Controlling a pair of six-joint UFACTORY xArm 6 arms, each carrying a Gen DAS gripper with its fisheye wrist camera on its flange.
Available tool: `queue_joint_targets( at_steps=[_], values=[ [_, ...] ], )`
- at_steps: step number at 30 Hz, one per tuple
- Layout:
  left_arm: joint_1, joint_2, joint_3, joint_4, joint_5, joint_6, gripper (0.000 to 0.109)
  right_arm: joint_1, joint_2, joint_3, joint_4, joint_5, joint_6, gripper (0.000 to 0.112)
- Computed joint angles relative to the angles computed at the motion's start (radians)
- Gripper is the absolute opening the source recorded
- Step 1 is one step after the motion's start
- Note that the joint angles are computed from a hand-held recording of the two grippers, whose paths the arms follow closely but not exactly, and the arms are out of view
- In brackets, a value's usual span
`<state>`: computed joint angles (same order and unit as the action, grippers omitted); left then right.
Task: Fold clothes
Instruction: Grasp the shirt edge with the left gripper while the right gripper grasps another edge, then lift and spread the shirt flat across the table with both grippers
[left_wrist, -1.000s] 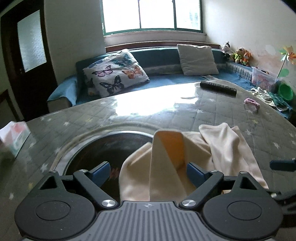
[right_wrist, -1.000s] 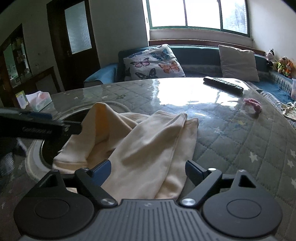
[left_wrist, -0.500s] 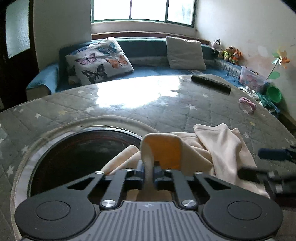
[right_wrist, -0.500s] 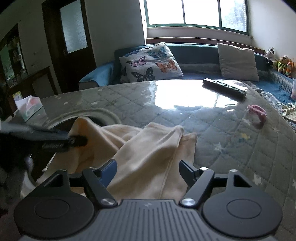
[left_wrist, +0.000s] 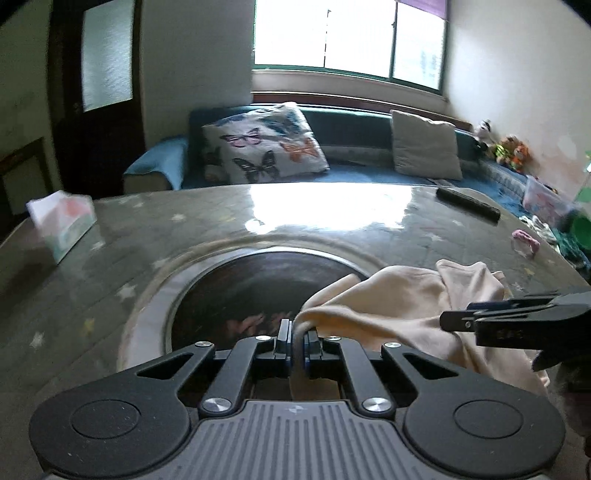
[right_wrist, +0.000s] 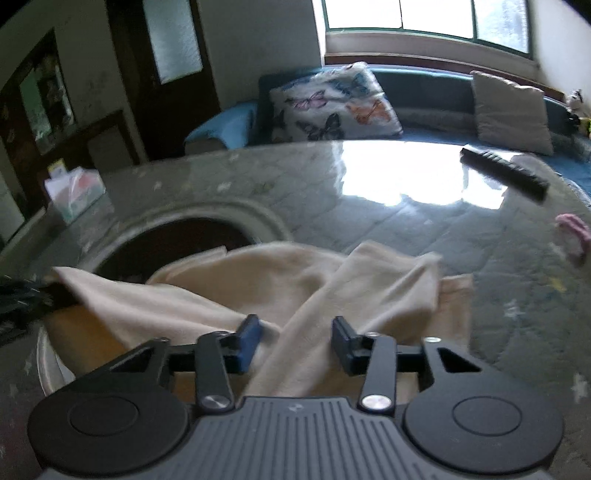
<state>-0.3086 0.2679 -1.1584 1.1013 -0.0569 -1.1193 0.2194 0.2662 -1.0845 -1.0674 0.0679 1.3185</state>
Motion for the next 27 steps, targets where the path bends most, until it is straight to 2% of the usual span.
queue_joint_targets(
  at_steps=[3, 6, 10, 13, 16, 19, 22, 27],
  values=[
    [0.031, -0.049, 0.039, 0.136, 0.008, -0.144, 0.006, 0.009, -0.017, 0.009, -0.088, 0.037, 0.087, 0.015],
    [0.059, -0.098, 0.097, 0.164, 0.009, -0.191, 0.006, 0.002, -0.057, 0.045, -0.159, 0.033, 0.167, 0.004],
    [0.094, -0.152, 0.152, 0.272, 0.012, -0.317, 0.006, -0.004, -0.15, 0.116, -0.306, 0.065, 0.329, 0.002],
    [0.112, -0.2, 0.198, 0.342, 0.016, -0.399, 0.006, -0.009, -0.232, 0.191, -0.348, 0.096, 0.382, 0.0],
    [0.128, -0.25, 0.266, 0.306, 0.011, -0.366, 0.006, -0.019, -0.31, 0.272, -0.364, 0.117, 0.415, 0.0],
    [0.131, -0.293, 0.315, 0.32, 0.019, -0.389, 0.006, -0.025, -0.363, 0.324, -0.354, 0.117, 0.414, 0.001],
    [0.134, -0.338, 0.365, 0.314, 0.026, -0.402, 0.007, -0.023, -0.353, 0.306, -0.382, 0.095, 0.434, 0.006],
    [0.129, -0.377, 0.44, 0.111, 0.034, -0.197, 0.012, -0.012, -0.259, 0.211, -0.394, 0.054, 0.42, 0.006]
  ],
)
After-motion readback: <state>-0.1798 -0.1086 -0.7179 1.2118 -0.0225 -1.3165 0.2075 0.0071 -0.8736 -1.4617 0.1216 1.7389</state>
